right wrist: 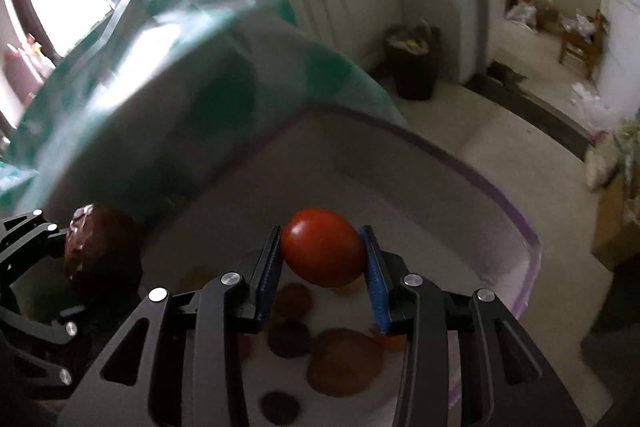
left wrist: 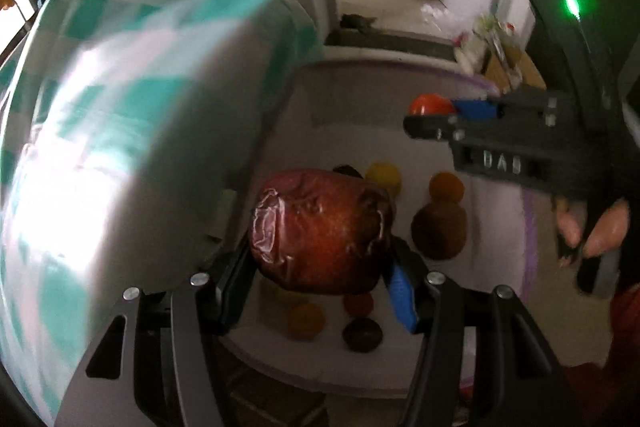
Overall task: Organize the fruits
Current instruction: 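Carry the tomato and plum in both tools over the bin, then open both tools to drop the tomato and plum into the bin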
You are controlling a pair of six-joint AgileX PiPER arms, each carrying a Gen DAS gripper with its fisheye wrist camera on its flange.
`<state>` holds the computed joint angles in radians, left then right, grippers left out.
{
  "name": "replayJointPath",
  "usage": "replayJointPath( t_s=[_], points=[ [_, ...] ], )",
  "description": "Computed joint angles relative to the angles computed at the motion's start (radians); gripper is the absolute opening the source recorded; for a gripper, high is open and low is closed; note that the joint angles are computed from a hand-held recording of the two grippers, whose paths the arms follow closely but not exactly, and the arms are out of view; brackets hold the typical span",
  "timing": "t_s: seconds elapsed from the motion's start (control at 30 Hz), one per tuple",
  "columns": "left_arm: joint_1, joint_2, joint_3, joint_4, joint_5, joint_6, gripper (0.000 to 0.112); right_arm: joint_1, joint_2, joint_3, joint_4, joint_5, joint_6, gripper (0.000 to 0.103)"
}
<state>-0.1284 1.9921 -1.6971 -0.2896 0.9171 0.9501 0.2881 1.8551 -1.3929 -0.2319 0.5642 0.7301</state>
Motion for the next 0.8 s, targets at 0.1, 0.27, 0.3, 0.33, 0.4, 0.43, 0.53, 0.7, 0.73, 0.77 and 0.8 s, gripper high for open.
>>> replayJointPath(
  t_s=[0.1, 0.27, 0.3, 0.33, 0.4, 0.43, 0.53, 0.7, 0.73, 0.77, 0.8],
  points=[
    [-0.015, -0.003, 0.115, 0.022, -0.100, 0.080, 0.058, -0.002, 0.040, -0.035, 0.024, 0.050, -0.037, 0.039],
    [-0.032, 0.032, 0.197, 0.071, -0.200, 0.132, 0.058, 0.036, 0.135, -0.139, 0.015, 0.165, -0.098, 0.039],
    [-0.030, 0.036, 0.202, 0.073, -0.209, 0.133, 0.058, 0.041, 0.151, -0.151, 0.015, 0.179, -0.106, 0.039],
    [-0.028, 0.042, 0.209, 0.073, -0.218, 0.133, 0.058, 0.044, 0.168, -0.164, 0.017, 0.188, -0.108, 0.039],
    [-0.026, 0.048, 0.214, 0.080, -0.226, 0.127, 0.058, 0.047, 0.198, -0.187, 0.024, 0.206, -0.113, 0.039],
    [-0.025, 0.048, 0.218, 0.086, -0.236, 0.119, 0.058, 0.047, 0.203, -0.189, 0.026, 0.204, -0.113, 0.039],
    [-0.031, 0.063, 0.201, 0.116, -0.251, 0.069, 0.058, 0.043, 0.205, -0.186, 0.031, 0.192, -0.112, 0.039],
    [-0.036, 0.084, 0.159, 0.168, -0.233, -0.006, 0.059, 0.038, 0.201, -0.178, 0.049, 0.193, -0.119, 0.039],
    [-0.037, 0.088, 0.156, 0.175, -0.232, -0.014, 0.059, 0.037, 0.206, -0.187, 0.052, 0.199, -0.124, 0.039],
    [-0.038, 0.088, 0.158, 0.178, -0.237, -0.016, 0.059, 0.036, 0.210, -0.196, 0.053, 0.207, -0.128, 0.039],
    [-0.038, 0.088, 0.159, 0.179, -0.239, -0.013, 0.059, 0.039, 0.215, -0.205, 0.051, 0.215, -0.126, 0.039]
  ],
)
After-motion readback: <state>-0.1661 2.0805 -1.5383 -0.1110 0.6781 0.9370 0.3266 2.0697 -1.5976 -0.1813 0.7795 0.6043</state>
